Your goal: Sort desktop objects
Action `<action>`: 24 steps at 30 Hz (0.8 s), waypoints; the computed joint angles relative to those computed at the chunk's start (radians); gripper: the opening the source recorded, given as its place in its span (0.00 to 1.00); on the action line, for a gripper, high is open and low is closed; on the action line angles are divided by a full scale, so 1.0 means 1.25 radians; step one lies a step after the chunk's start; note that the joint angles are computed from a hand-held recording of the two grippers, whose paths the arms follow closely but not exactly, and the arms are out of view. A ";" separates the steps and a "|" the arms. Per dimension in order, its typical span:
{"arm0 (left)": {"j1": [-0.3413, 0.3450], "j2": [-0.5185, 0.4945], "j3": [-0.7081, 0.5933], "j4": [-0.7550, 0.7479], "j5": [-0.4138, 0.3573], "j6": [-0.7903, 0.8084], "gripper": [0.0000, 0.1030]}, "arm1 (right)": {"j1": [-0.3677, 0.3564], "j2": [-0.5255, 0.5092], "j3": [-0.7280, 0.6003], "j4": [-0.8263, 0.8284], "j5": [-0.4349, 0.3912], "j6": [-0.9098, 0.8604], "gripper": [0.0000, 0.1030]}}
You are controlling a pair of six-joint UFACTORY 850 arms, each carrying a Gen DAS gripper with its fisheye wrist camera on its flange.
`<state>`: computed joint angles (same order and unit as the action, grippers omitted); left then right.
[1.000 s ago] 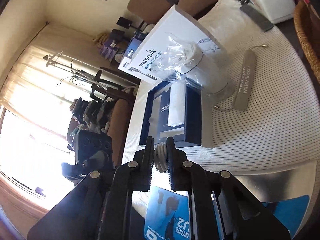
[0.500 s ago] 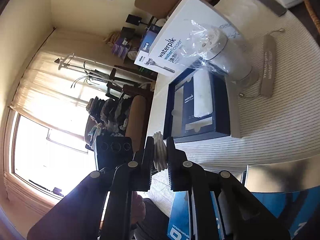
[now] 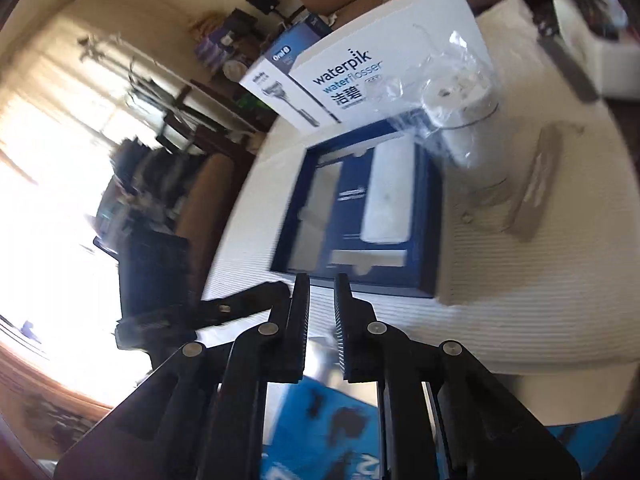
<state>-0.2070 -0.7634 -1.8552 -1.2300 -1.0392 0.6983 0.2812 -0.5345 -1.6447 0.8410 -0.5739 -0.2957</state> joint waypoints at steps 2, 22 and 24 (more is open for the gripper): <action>-0.002 0.011 -0.004 0.083 0.022 -0.006 0.61 | 0.012 -0.013 -0.029 -0.144 -0.037 0.076 0.21; 0.046 -0.087 -0.026 0.221 -0.060 -0.083 0.39 | 0.010 -0.255 -0.245 -0.156 -0.277 0.179 0.42; 0.042 -0.088 -0.027 0.237 -0.053 -0.085 0.39 | 0.014 -0.275 -0.274 -0.181 -0.301 0.196 0.42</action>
<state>-0.1541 -0.8737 -1.8886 -0.9333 -1.1059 0.5924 0.2992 -0.8781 -1.9868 0.6151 -0.9497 -0.0506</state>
